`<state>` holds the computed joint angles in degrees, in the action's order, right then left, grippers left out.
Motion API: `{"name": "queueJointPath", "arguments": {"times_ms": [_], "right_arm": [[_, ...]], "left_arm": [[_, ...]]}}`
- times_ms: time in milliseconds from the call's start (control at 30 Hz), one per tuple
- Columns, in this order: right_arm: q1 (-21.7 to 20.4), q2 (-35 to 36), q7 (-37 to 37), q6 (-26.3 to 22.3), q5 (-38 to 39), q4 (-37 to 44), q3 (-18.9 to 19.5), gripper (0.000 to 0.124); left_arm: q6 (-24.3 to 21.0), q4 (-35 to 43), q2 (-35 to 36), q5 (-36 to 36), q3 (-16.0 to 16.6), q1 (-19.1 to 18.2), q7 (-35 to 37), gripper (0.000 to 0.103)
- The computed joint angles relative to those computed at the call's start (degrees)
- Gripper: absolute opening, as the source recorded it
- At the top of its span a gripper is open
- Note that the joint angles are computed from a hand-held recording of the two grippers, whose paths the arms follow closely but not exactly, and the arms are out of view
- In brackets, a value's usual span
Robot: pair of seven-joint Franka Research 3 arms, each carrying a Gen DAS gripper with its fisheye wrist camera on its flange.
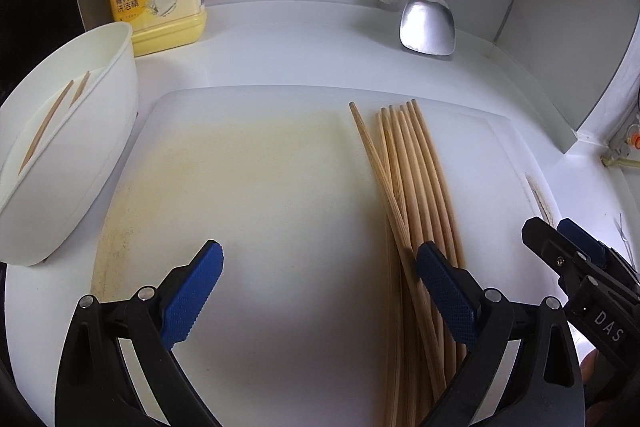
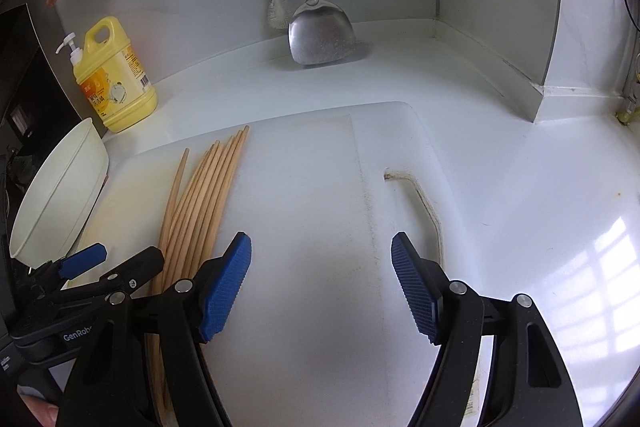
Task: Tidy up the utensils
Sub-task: 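Close the right tool on a chopstick while the left tool grasps another chopstick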
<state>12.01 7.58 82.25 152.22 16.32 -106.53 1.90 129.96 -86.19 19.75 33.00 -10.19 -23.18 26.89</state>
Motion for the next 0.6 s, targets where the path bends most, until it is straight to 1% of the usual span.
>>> {"name": "queueJointPath", "arguments": {"times_ms": [233, 300, 467, 600], "right_arm": [[1.0, 1.1, -1.8, -1.3, 0.9, 1.1, 1.0, 0.069], [1.6, 1.5, -1.2, -1.3, -0.4, 1.5, 0.9, 0.069], [2.7, 1.9, 0.7, -1.3, -3.7, 1.9, 0.5, 0.069], [3.0, 2.2, 1.5, -1.3, -5.8, 2.0, 0.4, 0.069]], "left_arm": [[-1.0, -3.1, -2.5, 0.6, 0.2, 1.0, -1.1, 0.096], [-0.3, -4.6, -3.5, 0.7, 0.2, 1.5, -1.6, 0.096], [-1.3, -6.1, -4.8, 1.4, -0.2, 2.1, -1.6, 0.096], [-0.9, -7.7, -6.0, 1.6, -0.5, 2.8, -1.5, 0.096]]}}
